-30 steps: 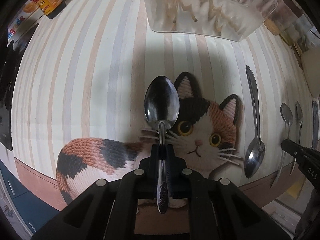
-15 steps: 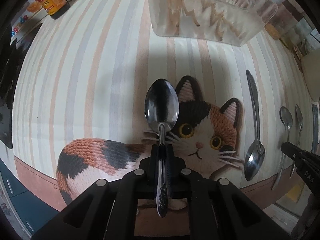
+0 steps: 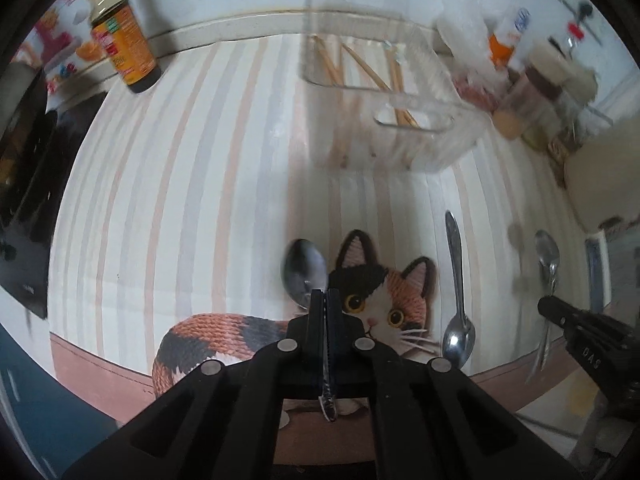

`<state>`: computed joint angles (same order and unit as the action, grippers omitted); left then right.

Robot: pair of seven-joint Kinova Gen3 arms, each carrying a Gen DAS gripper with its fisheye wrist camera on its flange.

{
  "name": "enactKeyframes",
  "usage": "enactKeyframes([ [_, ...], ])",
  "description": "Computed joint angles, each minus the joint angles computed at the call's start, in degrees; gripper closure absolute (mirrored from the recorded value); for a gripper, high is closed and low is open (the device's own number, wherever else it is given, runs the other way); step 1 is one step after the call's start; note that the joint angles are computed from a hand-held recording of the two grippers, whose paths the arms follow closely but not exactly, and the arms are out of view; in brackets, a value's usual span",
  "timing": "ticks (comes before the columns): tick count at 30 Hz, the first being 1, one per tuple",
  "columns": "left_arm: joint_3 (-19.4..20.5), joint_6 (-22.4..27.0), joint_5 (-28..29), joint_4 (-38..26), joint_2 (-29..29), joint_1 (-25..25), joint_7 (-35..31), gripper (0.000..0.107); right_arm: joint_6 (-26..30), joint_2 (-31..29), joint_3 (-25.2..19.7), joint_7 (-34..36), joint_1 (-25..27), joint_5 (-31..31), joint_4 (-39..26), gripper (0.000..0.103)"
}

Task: Organize utensils
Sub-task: 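Hold both spoons by their handles and lift them off the mat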

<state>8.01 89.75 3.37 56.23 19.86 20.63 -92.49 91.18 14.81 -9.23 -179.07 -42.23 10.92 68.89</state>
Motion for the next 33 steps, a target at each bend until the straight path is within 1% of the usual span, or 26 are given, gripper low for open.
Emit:
enactKeyframes([
  [3,-0.54,1.27,3.19,-0.66,0.84,-3.38,0.28,0.107,-1.01,-1.26,-0.02,0.02,0.83,-0.63,1.7,0.099],
  [4,-0.73,1.55,4.29,-0.64,1.51,-4.39,0.77,0.107,-1.88,-2.2,-0.02,0.11,1.43,-1.11,3.23,0.099],
  [7,-0.49,5.14,6.87,-1.84,4.76,-6.34,1.37,0.103,-4.53,-3.9,-0.38,-0.05,3.23,-3.07,6.66,0.099],
  [8,-0.52,6.04,7.0,-1.48,5.45,-6.16,2.08,0.099,-5.3,-4.11,-0.57,-0.47,3.53,-3.53,7.41,0.099],
  [10,-0.12,5.82,8.13,0.01,6.22,-6.13,2.33,0.094,-6.11,-4.19,-0.86,-0.91,4.05,-4.21,8.25,0.098],
  [12,-0.18,5.03,7.07,0.92,6.7,-4.72,2.78,0.082,-6.6,-4.17,-1.03,-1.29,4.43,-4.8,8.99,0.098],
  [13,-0.19,4.93,6.09,1.06,7.28,-3.67,3.08,0.078,-6.64,-4.14,-1.13,-1.56,4.42,-4.82,9.19,0.098],
  [15,0.26,3.56,4.76,1.15,6.88,-2.28,3.29,0.066,-6.26,-4.07,-1.16,-1.71,4.58,-4.84,9.36,0.098],
  [16,0.02,4.04,3.01,0.33,7.27,-0.6,3.17,0.066,-6.1,-4.02,-1.18,-2.02,4.54,-4.77,9.37,0.098],
  [18,-0.49,2.7,-0.71,0.47,6.73,2.39,3.54,0.069,-5.48,-3.94,-1.14,-2.39,4.58,-4.67,9.34,0.098],
  [19,-0.7,1.88,-2.8,0.76,6.42,3.9,3.65,0.074,-5.74,-4.06,-1.11,-2.36,4.73,-4.73,9.82,0.098],
  [20,-1.19,1.11,-4.46,1.29,5.91,5.21,2.97,0.091,-5.54,-4.08,-1.11,-2.59,4.74,-4.68,9.89,0.098],
  [21,-0.63,0.95,-5.19,1.07,5.96,5.46,2.98,0.1,-5.31,-4.14,-1.12,-2.84,4.72,-4.6,9.92,0.098],
  [23,-0.45,1.94,-4.98,-0.14,6.38,5.74,3.35,0.103,-5.12,-4.38,-1.22,-3.18,4.67,-4.46,10.1,0.098],
  [26,-0.48,2.13,-4.6,-0.58,5.79,5.53,3.53,0.104,-5.04,-4.58,-1.38,-3.38,4.66,-4.31,10.2,0.098],
  [29,-0.62,2.35,-3.37,-0.95,4.11,3.63,2.89,0.107,-4.7,-4.47,-1.51,-3.4,4.42,-3.46,9.44,0.098],
  [33,-0.56,4.08,-1.68,-4.85,2.83,1.32,2.06,0.107,-4.07,-4.25,-1.44,-3.33,3.85,-1.81,7.6,0.098],
])
